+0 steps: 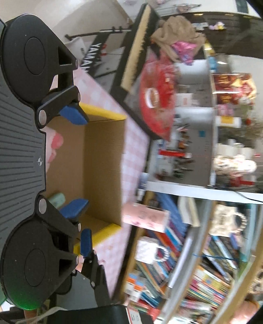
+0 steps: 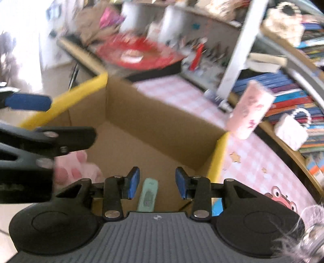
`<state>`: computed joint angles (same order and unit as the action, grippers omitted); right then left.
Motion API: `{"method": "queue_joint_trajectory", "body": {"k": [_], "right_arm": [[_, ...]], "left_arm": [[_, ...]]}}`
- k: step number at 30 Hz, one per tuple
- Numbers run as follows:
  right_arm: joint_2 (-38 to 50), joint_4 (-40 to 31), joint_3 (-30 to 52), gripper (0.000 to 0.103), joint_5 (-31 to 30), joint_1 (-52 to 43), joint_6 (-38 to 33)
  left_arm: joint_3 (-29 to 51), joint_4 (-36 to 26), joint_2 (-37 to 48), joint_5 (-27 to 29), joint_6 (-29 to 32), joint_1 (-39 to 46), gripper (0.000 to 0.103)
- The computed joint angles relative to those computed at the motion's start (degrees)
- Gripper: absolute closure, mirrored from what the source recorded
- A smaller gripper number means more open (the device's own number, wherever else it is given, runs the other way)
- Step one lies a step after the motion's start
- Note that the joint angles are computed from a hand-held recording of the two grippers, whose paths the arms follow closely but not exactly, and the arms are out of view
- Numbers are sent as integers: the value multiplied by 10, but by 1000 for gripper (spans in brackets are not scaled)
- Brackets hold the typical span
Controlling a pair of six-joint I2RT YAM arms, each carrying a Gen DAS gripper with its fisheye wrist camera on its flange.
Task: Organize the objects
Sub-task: 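Open both grippers to drop the pig and stapler into the box, then withdraw both grippers and move toward the grey toy car and staple box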
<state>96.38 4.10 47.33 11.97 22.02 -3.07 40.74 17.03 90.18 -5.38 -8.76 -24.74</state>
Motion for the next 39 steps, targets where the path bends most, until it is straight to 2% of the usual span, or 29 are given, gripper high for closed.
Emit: {"method": "queue_joint_trajectory", "body": {"k": [7, 9, 11, 16, 21, 24, 27, 33, 39], "right_arm": [[-148, 29, -106, 65, 79, 37, 90], [-194, 23, -138, 60, 124, 66, 121], [-234, 8, -167, 58, 170, 99, 151], [-294, -75, -213, 50, 287, 208, 299], [-282, -211, -226, 43, 385, 354, 498], [-243, -296, -212, 39, 402, 417, 634], [-199, -362, -199, 28, 412, 481, 760], [-161, -417, -181, 20, 410, 540, 863], [-133, -480, -172, 14, 395, 593, 977]], "left_arm": [[-98, 22, -137, -7, -9, -6, 15], [-131, 19, -177, -22, -7, -13, 13], [-162, 11, -215, -28, -5, -17, 13], [-229, -42, -301, -63, -6, -42, 10], [-280, -116, -382, -73, -16, -57, 10], [-302, -166, -439, -70, -31, -56, 10], [-318, -213, -491, -74, -35, -61, 10], [-334, -290, -571, -92, -48, -83, 10], [-350, -330, -616, -112, -66, -128, 7]]}}
